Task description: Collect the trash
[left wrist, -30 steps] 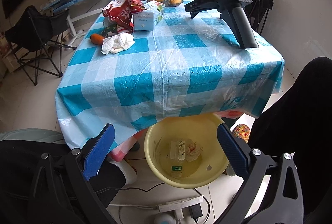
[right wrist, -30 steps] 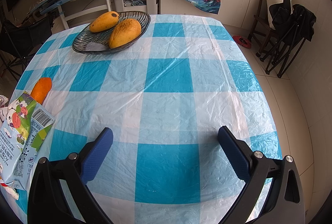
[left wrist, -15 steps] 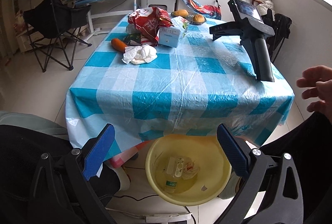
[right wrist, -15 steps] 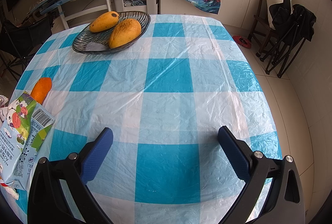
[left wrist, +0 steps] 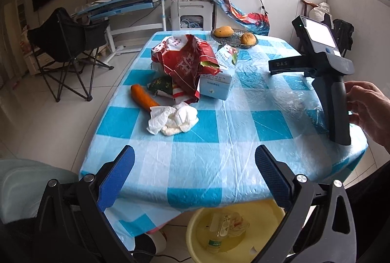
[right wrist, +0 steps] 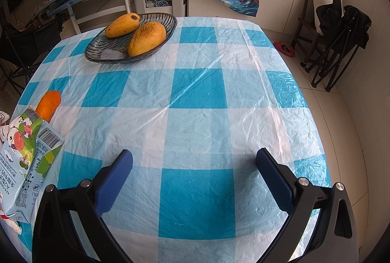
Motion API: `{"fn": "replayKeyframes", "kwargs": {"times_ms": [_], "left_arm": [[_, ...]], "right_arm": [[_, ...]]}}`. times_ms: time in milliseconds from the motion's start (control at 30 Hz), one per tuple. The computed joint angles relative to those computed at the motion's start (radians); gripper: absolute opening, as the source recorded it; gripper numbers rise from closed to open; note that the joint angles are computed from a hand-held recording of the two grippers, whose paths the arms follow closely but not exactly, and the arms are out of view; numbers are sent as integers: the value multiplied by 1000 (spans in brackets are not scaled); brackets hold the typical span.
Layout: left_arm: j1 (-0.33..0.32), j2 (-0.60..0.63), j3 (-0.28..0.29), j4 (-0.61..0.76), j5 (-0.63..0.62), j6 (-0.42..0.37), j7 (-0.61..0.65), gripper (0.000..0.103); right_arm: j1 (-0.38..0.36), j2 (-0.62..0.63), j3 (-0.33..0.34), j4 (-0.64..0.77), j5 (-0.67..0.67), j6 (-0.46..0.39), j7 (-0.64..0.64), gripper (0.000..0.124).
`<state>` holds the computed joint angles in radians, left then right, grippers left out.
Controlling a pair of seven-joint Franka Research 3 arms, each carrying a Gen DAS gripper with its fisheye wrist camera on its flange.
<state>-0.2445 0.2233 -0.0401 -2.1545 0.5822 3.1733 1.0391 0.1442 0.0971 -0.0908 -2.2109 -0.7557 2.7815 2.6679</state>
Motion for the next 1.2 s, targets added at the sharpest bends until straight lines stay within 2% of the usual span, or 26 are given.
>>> {"fn": "replayKeyframes", "kwargs": {"times_ms": [100,333,467,700,767,833,900,967,1000,1033,1200], "left_arm": [[-22,49,22,71,14,-39,-20,95],[-23,147,11,200,-11,-98,-49,95],[-78,200,62,272,51,-140,-94,95],[-13,264,-11,332,-16,-165,-76,95],[-39,272,22,338,-6,-147,-107,95],[-31,278,16,344,-13,-140,-101,94],[-28,278,16,337,-16,-111,-96,81],[-3,279,-12,336,-32,-100,-61,54],[13,279,-32,335,-43,-100,-34,48],[26,279,-50,337,-54,-106,-5,36],[194,261,-247,270,-193,-71,174,27]], "right_arm": [[0,1,0,1,1,0,-1,96],[0,0,1,0,1,-1,-1,96],[1,-2,1,-2,-1,-1,2,96],[-1,0,1,0,2,0,-3,96],[-1,-1,1,-1,2,0,-3,96],[0,-2,1,-2,2,0,-2,96],[-2,0,0,0,5,2,-6,96],[-1,-3,2,-4,6,2,-8,96],[-3,-2,4,-3,17,5,-24,96],[-2,-7,7,-10,29,7,-39,96],[-9,-28,21,-35,102,21,-148,96]]}}
